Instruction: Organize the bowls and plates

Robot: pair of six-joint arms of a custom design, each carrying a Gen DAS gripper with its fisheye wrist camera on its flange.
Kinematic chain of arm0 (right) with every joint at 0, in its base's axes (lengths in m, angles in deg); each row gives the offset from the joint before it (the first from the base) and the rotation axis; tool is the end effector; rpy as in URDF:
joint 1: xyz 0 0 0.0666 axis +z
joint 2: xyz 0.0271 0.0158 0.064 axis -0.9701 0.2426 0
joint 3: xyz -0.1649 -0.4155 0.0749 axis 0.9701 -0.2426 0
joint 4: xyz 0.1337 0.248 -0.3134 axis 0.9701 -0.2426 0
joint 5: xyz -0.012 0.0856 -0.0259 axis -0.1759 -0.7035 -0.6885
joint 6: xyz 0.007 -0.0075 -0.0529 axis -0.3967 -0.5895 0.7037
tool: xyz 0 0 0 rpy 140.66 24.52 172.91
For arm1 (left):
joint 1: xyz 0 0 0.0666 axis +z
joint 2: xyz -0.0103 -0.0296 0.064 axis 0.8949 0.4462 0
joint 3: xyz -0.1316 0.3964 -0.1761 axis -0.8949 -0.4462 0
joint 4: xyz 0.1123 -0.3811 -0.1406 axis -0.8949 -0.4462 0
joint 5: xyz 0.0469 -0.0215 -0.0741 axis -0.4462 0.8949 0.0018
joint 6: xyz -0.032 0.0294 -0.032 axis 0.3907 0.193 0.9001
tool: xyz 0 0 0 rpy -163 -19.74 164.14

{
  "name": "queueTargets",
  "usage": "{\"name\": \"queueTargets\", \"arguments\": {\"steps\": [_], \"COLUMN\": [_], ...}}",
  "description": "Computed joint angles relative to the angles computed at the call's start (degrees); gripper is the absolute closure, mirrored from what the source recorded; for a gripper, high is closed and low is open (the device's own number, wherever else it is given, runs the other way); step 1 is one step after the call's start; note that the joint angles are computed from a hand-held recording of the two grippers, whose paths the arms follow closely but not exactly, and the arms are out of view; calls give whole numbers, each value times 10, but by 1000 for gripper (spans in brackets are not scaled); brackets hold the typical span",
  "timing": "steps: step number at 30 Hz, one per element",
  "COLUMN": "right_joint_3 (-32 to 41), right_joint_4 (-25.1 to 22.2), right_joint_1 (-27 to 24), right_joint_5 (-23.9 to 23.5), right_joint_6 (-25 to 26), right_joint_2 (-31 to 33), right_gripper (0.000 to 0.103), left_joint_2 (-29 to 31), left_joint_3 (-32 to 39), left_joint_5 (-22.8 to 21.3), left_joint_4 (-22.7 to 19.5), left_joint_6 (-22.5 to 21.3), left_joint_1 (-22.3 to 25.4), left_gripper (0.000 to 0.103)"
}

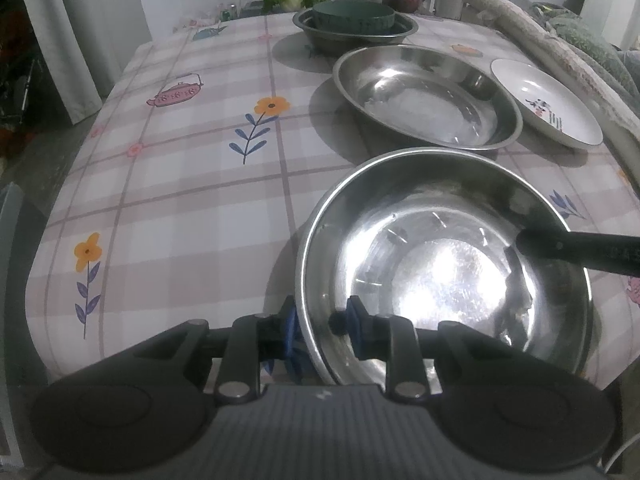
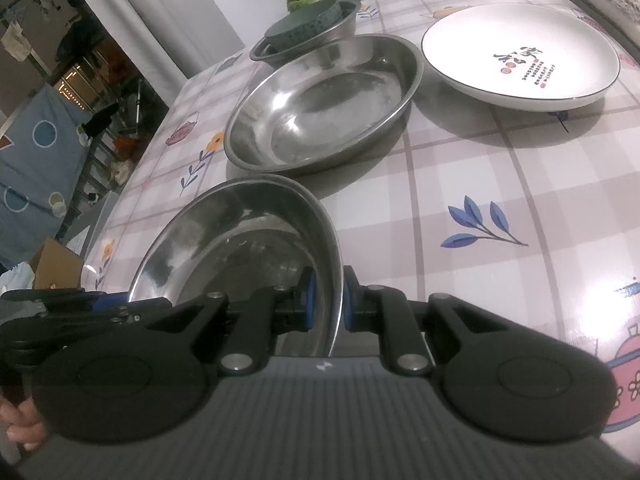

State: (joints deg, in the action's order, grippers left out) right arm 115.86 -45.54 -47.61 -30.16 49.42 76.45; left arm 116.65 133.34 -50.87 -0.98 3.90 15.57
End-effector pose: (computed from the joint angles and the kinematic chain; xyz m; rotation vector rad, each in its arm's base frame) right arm 0.4059 0.2298 0.4241 -0.3296 2.5527 0.6844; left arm 0.3414 -0.3565 0.4543 -0.2307 2.6238 0.0850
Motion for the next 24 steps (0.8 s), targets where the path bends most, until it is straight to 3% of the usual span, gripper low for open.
{"name": "queueTargets", "arguments": {"steps": [24], "right_joint_3": [-2], "right_joint_4": [2], "right_joint_1": [3], "right_joint_5": [0], "right_joint_6": [4], "right_joint_2": [-8], "right_gripper": [89], "left_joint_2": [-6], "left_joint_3": [5], "left_joint_5": [-11], "left_joint_4": [-11], "left_joint_6": [7], "left_joint_1": [-6], "left_gripper": [75]}}
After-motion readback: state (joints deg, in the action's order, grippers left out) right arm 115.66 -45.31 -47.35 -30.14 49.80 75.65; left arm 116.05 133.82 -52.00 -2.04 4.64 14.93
